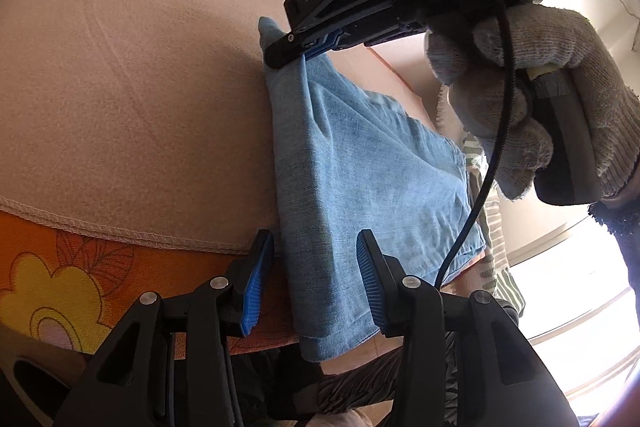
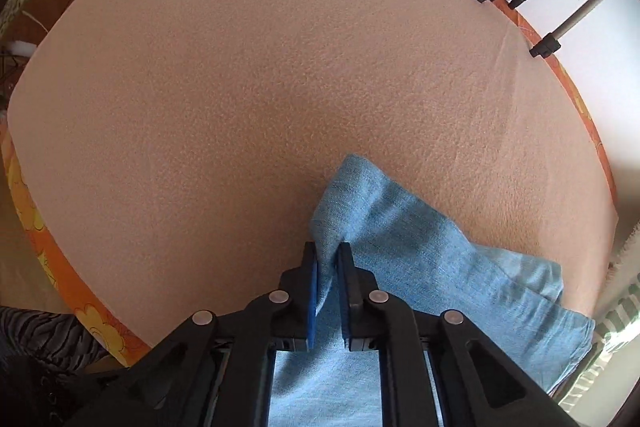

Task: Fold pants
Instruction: 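Close the left tool on the jeans edge and lift it while the right tool pinches the edge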

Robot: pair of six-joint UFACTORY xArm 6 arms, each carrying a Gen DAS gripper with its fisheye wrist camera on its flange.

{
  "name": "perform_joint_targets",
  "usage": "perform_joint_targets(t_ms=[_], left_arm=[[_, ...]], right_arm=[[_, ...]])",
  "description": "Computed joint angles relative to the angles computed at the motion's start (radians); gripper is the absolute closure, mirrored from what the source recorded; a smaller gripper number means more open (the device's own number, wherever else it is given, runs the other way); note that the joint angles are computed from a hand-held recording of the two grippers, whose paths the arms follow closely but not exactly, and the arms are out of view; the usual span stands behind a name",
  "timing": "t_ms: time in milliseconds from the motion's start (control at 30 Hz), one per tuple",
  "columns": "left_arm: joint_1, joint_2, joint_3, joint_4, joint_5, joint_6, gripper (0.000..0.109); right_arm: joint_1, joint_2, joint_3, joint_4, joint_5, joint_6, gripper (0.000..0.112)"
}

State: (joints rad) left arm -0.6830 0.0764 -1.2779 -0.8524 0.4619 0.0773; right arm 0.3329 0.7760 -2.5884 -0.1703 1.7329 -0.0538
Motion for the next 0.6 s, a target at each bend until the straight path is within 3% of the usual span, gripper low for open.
perform_joint_targets(t_ms=[167, 267, 300, 367, 600], left_arm=[[-0.023, 0.041, -0.058, 0.080, -0.001, -0.034, 0.066], [-0.032, 0.035, -0.059, 0.047, -0.005, -0.002, 0.071], [-0.037, 0.032, -0.057, 0.046, -0.021, 0.017, 0.084], [-0.053, 0.032, -0.066, 0.093, -0.043, 0.011, 0.096], [-0.069, 0.050, -0.139, -0.072, -0.034, 0.169, 0.101]], right_arm=[[-0.063, -0.125, 0.145, 0.142, -0.087, 0.071, 0.109], [-0.080, -0.193, 0.229, 0.177, -0.144, 0.089, 0.109], [-0.087, -0.215, 0.256, 0.189, -0.165, 0.094, 0.109], [-0.101, -0.270, 0.332, 0.217, -0.215, 0.111, 0.110], [-0.146, -0.404, 0.481, 0.271, -0.318, 0.095, 0.110]])
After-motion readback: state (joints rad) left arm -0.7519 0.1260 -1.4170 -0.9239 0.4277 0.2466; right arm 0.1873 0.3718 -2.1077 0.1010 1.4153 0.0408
